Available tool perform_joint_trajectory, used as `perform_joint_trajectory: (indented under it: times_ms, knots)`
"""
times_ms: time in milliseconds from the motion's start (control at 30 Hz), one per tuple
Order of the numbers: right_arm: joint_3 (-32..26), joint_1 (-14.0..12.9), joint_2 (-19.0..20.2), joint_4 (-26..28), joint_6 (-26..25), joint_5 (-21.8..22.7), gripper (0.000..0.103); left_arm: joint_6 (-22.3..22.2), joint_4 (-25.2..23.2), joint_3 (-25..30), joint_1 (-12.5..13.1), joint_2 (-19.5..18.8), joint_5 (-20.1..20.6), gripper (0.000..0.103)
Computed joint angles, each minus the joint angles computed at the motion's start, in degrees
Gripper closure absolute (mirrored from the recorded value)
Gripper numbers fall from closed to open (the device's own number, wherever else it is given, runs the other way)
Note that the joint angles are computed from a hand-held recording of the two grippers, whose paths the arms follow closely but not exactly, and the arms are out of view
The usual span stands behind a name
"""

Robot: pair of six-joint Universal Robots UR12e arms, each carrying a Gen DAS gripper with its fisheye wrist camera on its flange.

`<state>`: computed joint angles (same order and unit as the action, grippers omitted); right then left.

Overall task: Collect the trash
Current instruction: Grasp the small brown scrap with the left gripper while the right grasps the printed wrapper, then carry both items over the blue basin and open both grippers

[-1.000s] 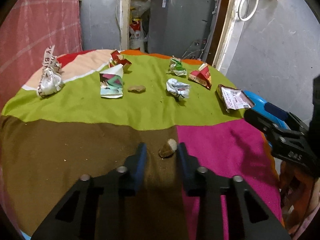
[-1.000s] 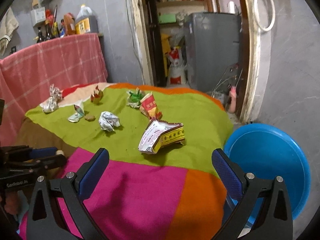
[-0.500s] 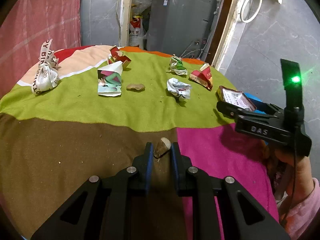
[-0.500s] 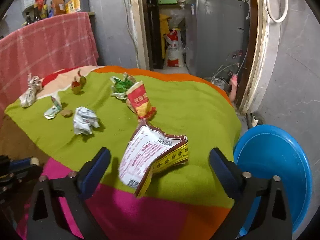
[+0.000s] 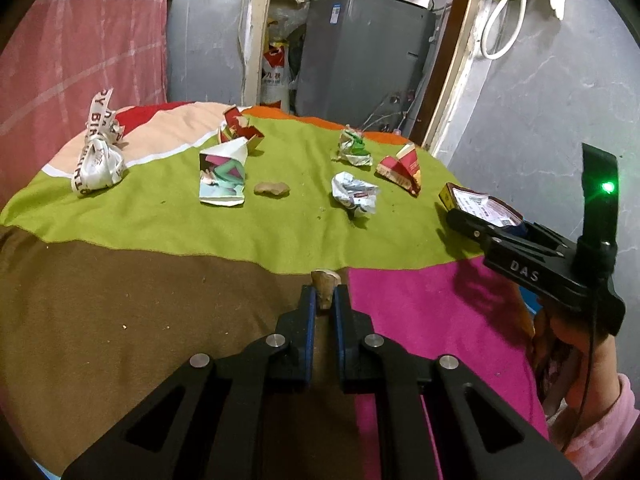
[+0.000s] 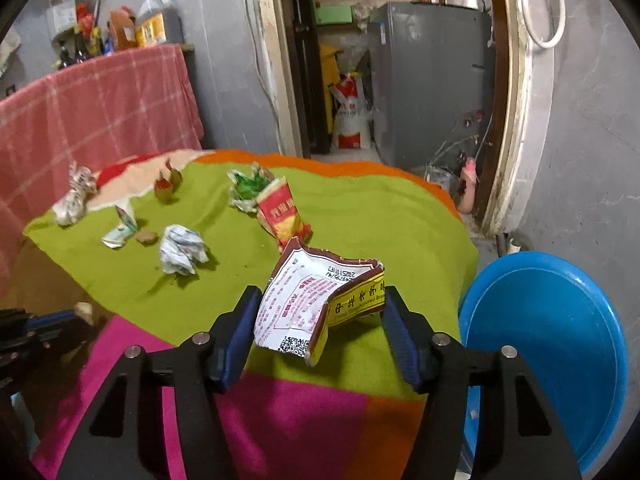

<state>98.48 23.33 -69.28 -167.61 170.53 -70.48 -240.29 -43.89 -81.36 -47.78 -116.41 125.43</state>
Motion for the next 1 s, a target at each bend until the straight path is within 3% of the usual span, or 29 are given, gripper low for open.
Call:
perform_joint_trajectory:
  times_ms: [267,467,767,1000]
  knots:
    - [3.90,-1.13,-1.97,-10.04,1.14,3.25,0.044,1.30,1.86,1.12,-0.94,-0.85,3.63,0.097]
    - [6.82,-2.13,-3.91,-20.27,1.92,3.47,0.044,5.40,8.49,3.49,-2.08,-2.72,8.58,0.097]
    - [9.01,-4.78,-6.41,-30.65,3.94,1.25,0.043,17.09,20.87,12.05,-3.20,-8.90,13.63,0.096]
    - [10.09,-7.24,-7.33,-35.29,5.02,-2.60,0.042,26.01,27.55,21.43,-3.11,-15.00,12.03,0.097]
